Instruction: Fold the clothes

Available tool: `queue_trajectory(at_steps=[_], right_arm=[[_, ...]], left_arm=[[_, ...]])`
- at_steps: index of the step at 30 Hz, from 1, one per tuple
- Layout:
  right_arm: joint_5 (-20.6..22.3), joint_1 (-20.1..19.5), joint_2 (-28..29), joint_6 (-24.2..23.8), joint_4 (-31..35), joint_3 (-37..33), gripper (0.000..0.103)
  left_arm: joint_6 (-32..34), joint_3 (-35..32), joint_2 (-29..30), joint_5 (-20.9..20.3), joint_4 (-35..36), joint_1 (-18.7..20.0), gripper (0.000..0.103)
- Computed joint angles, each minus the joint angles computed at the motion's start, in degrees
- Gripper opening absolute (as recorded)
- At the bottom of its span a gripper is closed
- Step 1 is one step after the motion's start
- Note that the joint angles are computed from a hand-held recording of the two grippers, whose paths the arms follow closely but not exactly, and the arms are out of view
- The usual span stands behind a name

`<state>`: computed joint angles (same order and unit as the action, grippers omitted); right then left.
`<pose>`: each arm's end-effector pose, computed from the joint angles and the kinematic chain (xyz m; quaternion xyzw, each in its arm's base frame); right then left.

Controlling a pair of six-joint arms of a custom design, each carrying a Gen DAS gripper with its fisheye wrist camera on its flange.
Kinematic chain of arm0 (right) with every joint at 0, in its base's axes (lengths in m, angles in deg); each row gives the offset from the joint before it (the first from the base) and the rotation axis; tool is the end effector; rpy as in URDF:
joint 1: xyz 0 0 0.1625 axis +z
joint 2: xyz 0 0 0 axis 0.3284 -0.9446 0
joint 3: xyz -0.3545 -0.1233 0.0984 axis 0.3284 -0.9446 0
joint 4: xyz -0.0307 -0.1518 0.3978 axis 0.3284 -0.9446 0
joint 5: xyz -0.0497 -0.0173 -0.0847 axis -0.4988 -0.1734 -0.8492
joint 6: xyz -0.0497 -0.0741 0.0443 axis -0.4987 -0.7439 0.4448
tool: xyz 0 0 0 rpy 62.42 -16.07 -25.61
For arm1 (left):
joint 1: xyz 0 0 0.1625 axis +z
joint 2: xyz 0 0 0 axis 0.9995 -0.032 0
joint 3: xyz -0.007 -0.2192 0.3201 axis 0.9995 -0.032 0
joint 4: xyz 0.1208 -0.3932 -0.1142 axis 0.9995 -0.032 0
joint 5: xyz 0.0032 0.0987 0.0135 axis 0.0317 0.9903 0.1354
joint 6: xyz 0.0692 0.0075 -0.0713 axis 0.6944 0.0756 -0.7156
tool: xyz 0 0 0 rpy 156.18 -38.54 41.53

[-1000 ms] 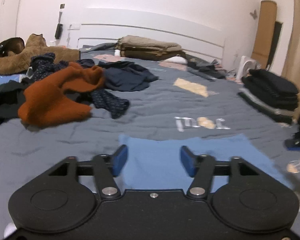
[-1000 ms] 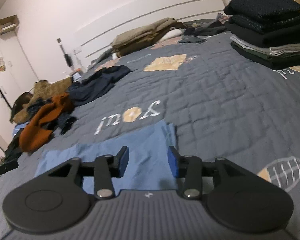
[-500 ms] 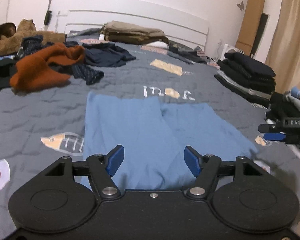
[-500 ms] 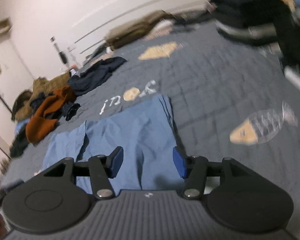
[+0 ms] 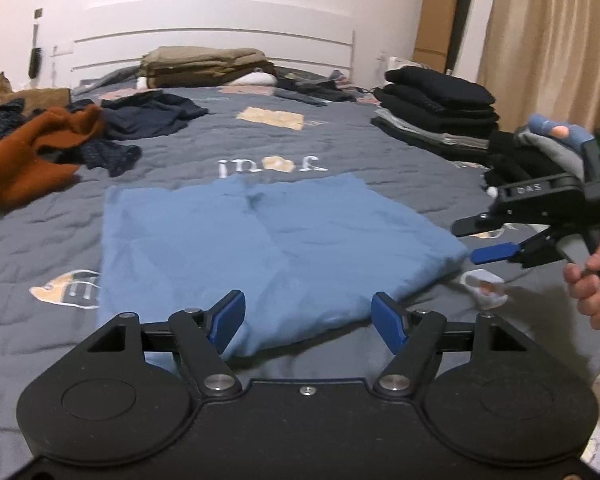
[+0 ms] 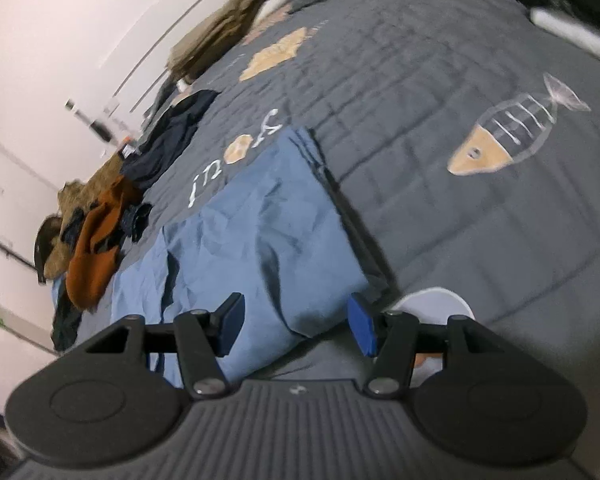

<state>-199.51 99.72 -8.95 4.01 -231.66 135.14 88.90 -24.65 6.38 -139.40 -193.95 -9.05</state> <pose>0.4067 -0.6237 0.0514 -0.2590 -0.8006 0.5256 0.1253 -0.0237 -0.8006 0.4204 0.5062 0.8357 -0.2080 0.0470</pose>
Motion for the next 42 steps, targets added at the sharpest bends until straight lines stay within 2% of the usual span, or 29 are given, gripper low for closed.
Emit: queue_trajectory(at_steps=[6,10,14,19,25,30,37,39,40,41,42], right_arm=[[0.0,-0.5,-0.4,6.9,-6.3,3.1,0.056],[2.8,-1.4,-0.1,9.2,-8.8,3.7,0.056],[3.7,-2.0,1.3,10.1,-10.7,2.9,0.057],[5.0,-2.9,2.0,13.6,-11.8,2.7,0.057],[4.6,-3.4,2.5,13.3,-10.7,1.7,0.058],[3.9,-3.6,2.7,11.0,-9.8,1.2,0.058],[2.3,-3.8,3.6,9.5,-12.0,0.5,0.058],[1.5,-3.7,4.3,8.4,-13.0,-0.4,0.057],[1.4,-3.7,4.6,7.8,-13.5,-0.7,0.053],[1.4,-3.7,4.9,7.1,-14.3,-1.0,0.046],[1.5,-3.7,5.1,6.5,-15.1,-1.2,0.038]], left_arm=[[1.4,3.9,-1.9,-1.6,0.6,-0.6,0.071],[4.5,7.1,-2.8,-2.0,-1.2,-1.4,0.072],[8.5,9.8,-2.9,-1.6,-3.2,-2.4,0.074],[7.9,9.3,-1.1,-0.5,-3.9,-3.1,0.074],[15.0,10.2,-0.2,0.8,-5.3,-3.9,0.074],[20.6,11.3,0.4,2.0,-5.7,-4.0,0.074],[27.7,14.3,0.7,4.0,-9.9,-4.0,0.074],[29.7,15.5,0.6,4.7,-11.9,-4.0,0.072],[30.8,16.1,0.5,5.1,-13.0,-3.9,0.064],[31.6,16.5,0.5,5.4,-13.8,-3.8,0.053],[31.9,16.6,0.6,5.5,-14.2,-3.7,0.047]])
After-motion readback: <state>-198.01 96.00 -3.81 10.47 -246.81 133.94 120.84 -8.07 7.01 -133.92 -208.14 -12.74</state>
